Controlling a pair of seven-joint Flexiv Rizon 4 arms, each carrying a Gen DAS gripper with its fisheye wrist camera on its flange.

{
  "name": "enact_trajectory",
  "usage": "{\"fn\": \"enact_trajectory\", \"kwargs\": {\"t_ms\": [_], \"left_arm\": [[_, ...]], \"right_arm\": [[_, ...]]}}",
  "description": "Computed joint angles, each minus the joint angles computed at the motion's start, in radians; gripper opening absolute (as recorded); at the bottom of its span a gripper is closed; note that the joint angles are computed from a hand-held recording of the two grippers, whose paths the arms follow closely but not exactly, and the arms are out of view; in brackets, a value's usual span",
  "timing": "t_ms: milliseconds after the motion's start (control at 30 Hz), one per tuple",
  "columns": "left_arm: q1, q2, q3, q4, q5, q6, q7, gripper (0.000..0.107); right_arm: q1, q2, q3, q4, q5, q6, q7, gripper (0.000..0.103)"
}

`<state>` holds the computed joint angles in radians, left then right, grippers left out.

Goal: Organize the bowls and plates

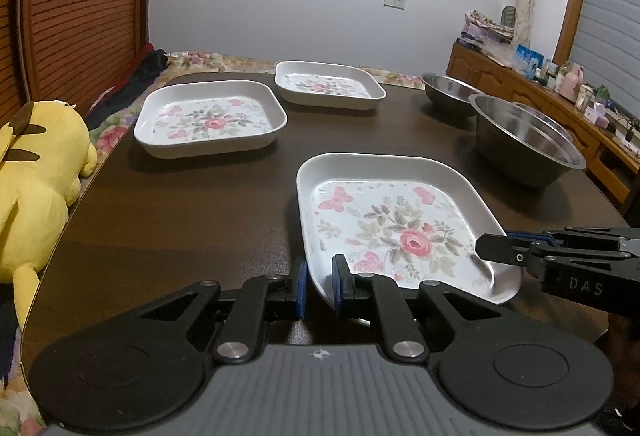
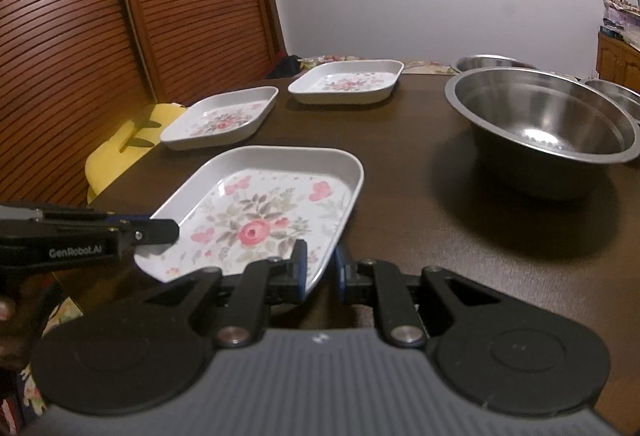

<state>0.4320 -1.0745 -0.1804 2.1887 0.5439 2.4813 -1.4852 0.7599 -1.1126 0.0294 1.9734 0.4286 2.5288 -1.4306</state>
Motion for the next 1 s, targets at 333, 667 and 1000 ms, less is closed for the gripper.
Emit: {"fn": "enact_trajectory", "kwargs": {"t_ms": [333,667,1000], "left_arm": [[0.002,-0.007,-0.004,-0.009,-0.003,-0.001,-0.014,0.014],[0.002,0.019,0.010,-0.003,-0.022,0.038,-0.038,0.027],[0.007,0.078,0.021,-0.042,-0.017,0.008,-0.053,0.031]], "right_arm": [[-0.005,-0.003,0.002,-0.001,-0.004,0.007,-0.003,0.018],[-0.024,0.010,0.000,0.004,0.011,0.048,-0.007,0.035],[-0.080,0.075,0.006,0.010,-0.093,0.048,-0.032,0.035]]}}
